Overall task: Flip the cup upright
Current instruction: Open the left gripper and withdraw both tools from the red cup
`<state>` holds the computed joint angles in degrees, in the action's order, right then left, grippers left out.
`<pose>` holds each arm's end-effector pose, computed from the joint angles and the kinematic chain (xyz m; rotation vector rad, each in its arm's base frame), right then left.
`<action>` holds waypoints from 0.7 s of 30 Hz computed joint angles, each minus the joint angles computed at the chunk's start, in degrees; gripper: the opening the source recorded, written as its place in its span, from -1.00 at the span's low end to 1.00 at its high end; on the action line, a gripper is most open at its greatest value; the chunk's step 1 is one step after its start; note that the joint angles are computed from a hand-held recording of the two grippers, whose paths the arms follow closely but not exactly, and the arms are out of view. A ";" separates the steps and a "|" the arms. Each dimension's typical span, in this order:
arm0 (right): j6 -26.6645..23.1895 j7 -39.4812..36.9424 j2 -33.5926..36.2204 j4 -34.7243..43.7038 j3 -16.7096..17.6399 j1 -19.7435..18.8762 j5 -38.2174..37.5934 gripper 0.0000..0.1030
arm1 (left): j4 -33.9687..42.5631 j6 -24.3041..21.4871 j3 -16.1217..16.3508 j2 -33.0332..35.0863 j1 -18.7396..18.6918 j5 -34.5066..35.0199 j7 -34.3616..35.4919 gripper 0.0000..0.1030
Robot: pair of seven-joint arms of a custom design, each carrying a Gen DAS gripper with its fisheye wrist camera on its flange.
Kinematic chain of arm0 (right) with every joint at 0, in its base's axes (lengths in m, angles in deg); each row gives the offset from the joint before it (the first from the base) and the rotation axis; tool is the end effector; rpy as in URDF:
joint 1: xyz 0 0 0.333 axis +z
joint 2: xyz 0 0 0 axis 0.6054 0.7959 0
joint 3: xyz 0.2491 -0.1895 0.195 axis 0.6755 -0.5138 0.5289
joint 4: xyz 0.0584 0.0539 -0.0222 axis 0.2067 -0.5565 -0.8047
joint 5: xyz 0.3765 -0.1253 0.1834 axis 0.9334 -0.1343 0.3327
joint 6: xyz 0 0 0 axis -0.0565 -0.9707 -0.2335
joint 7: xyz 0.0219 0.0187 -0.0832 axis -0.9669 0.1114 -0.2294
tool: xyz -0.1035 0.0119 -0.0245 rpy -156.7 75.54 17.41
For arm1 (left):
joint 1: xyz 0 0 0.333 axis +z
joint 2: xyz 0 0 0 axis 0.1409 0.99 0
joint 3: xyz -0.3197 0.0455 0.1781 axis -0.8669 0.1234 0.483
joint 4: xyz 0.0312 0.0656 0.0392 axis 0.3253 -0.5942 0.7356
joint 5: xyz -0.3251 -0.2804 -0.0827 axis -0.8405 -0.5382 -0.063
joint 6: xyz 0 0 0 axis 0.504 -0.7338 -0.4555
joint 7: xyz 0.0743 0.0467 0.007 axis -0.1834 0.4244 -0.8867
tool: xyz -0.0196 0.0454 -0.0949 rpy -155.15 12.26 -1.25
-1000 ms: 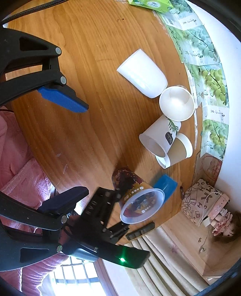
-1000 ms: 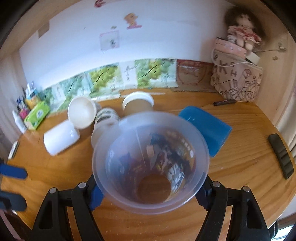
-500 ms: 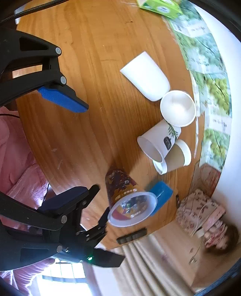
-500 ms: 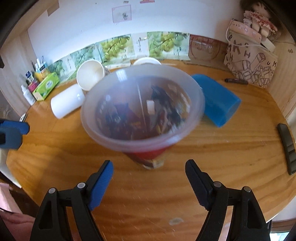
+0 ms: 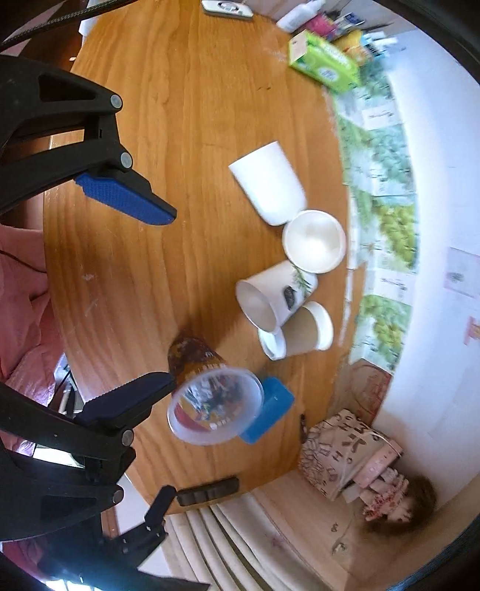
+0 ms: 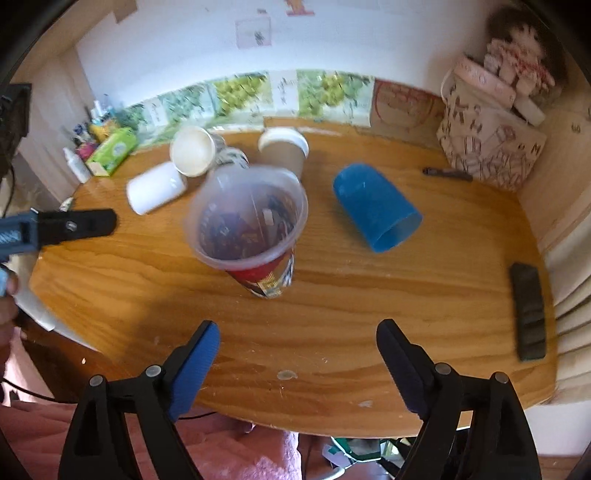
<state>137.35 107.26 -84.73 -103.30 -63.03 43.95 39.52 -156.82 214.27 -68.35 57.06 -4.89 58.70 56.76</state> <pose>0.4523 0.1313 0.6029 -1.8192 2.0898 -0.4391 0.5574 -0.2656 0.6357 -1.6967 2.5029 -0.7251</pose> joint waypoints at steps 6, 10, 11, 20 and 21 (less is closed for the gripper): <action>-0.23 -4.81 -2.14 2.72 -1.14 0.27 0.43 0.82 | -1.44 4.80 -0.84 -3.65 -1.26 3.00 -4.24 0.64; 0.60 -5.20 -2.26 4.37 -1.91 -0.45 2.59 0.87 | -4.35 13.60 -2.47 -6.70 -1.42 11.71 -12.28 0.64; 1.22 -5.15 -2.53 4.43 -2.06 -0.65 3.13 0.87 | -5.06 15.36 -2.58 -7.26 -1.50 13.59 -13.88 0.65; 9.93 -2.86 -7.18 2.27 -0.82 -3.85 3.59 1.00 | -8.03 27.03 -3.98 -11.33 -0.97 27.57 -28.68 0.87; 10.68 -2.45 -7.63 1.98 -0.44 -4.33 3.39 1.00 | -8.03 27.66 -4.30 -11.54 -0.68 29.17 -29.99 0.91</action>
